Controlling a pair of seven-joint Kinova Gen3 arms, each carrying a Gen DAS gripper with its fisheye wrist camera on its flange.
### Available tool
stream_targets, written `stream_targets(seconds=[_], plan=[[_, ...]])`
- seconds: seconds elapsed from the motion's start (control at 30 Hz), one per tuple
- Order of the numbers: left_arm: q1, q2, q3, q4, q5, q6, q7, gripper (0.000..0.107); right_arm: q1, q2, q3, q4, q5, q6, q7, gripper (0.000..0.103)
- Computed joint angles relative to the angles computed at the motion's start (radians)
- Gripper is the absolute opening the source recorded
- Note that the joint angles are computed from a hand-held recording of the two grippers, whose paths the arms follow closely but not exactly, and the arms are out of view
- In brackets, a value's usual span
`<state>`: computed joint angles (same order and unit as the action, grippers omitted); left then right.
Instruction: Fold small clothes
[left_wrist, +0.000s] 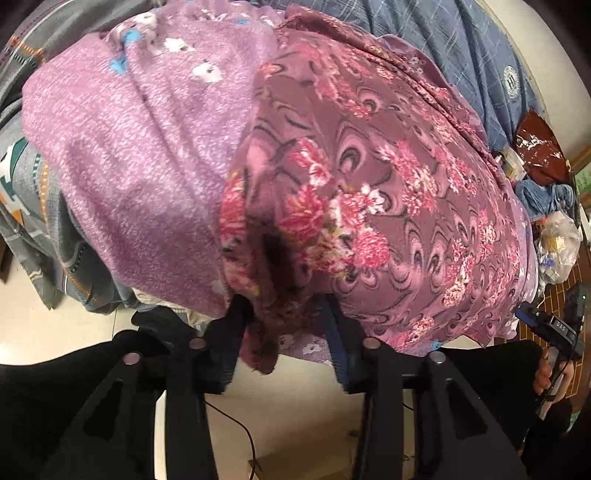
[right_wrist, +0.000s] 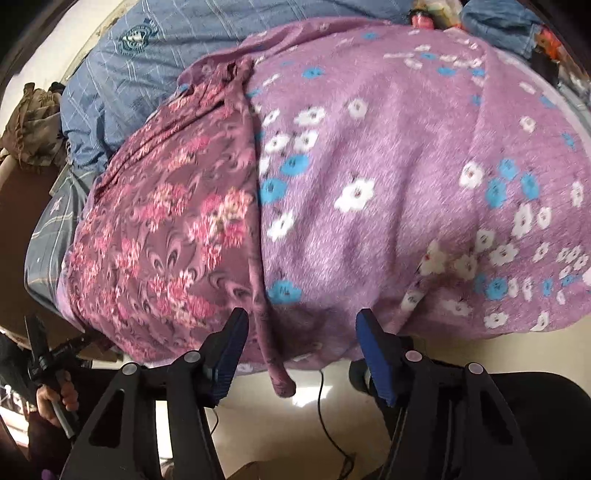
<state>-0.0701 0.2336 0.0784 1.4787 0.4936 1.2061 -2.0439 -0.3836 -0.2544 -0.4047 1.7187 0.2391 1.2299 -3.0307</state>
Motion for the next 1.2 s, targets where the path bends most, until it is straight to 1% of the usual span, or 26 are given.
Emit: stream_targets(seconds=[0.07,0.13,0.17,0.27,0.3,0.33,0.37,0.4,0.43,0.47,0.5,0.57,0.63,0.7,0.8,0.9,0.97,1.03,1.13,1.2], plan=[[0.008,0.005,0.005,-0.004,-0.007,-0.004,-0.007,0.04,-0.014,0.002,0.028,0.017,-0.041,-0.049,0.043,0.063],[0.012,0.016,0.007,-0.012,-0.008,0.0,-0.001,0.024,-0.028,0.034,0.055,0.019,-0.096,-0.084,0.101,0.063],[0.011,0.024,0.005,-0.018,-0.01,0.006,0.007,0.01,-0.035,0.066,0.067,0.011,-0.12,-0.083,0.132,0.063],[-0.02,0.039,0.005,-0.02,0.037,0.028,-0.003,0.007,-0.052,0.139,0.094,-0.003,-0.157,-0.066,0.169,0.06],[-0.028,0.038,0.005,-0.019,0.045,0.033,-0.012,0.006,-0.058,0.16,0.109,-0.006,-0.179,-0.064,0.189,0.043],[-0.035,0.035,0.005,-0.016,0.051,0.036,-0.023,0.005,-0.065,0.174,0.122,-0.011,-0.202,-0.063,0.219,0.009],[-0.037,0.031,0.006,-0.017,0.052,0.043,-0.032,0.005,-0.081,0.186,0.133,-0.02,-0.212,-0.058,0.243,0.005],[-0.043,0.026,0.006,-0.019,0.056,0.054,-0.049,0.005,-0.087,0.192,0.126,-0.037,-0.205,-0.042,0.251,0.004],[-0.054,0.022,0.008,-0.023,0.07,0.071,-0.071,0.004,-0.089,0.186,0.12,-0.045,-0.205,-0.041,0.252,0.004],[-0.071,0.018,0.012,-0.032,0.092,0.096,-0.101,0.004,-0.1,0.169,0.133,-0.046,-0.222,-0.057,0.261,0.004],[-0.073,0.016,0.009,-0.039,0.105,0.108,-0.114,0.004,-0.109,0.138,0.14,-0.044,-0.232,-0.082,0.27,0.004],[-0.094,0.007,0.007,-0.06,0.144,0.147,-0.156,0.004,-0.103,0.095,0.118,-0.062,-0.212,-0.095,0.277,0.004],[-0.125,0.008,0.0,-0.098,0.199,0.212,-0.184,0.004,-0.09,0.026,0.112,-0.065,-0.205,-0.146,0.29,0.004],[-0.148,0.014,-0.005,-0.136,0.249,0.261,-0.189,0.004,-0.057,-0.029,0.098,-0.068,-0.189,-0.196,0.291,0.004],[-0.177,0.009,-0.006,-0.189,0.33,0.31,-0.197,0.004,0.007,-0.108,0.089,-0.061,-0.174,-0.299,0.284,0.004],[-0.197,0.019,-0.005,-0.265,0.385,0.352,-0.185,0.004,0.072,-0.144,0.069,-0.064,-0.164,-0.372,0.292,0.004],[-0.201,0.036,0.0,-0.32,0.405,0.367,-0.162,0.004,0.123,-0.15,0.043,-0.078,-0.149,-0.398,0.296,0.004],[-0.205,0.062,0.011,-0.387,0.425,0.374,-0.13,0.003,0.164,-0.128,0.033,-0.112,-0.135,-0.402,0.311,0.004],[-0.203,0.118,0.037,-0.497,0.434,0.376,-0.053,0.003,0.184,-0.08,0.061,-0.185,-0.137,-0.38,0.351,0.004],[-0.183,0.164,0.056,-0.584,0.407,0.363,0.001,0.003,0.192,-0.038,0.085,-0.235,-0.132,-0.355,0.378,0.004]])
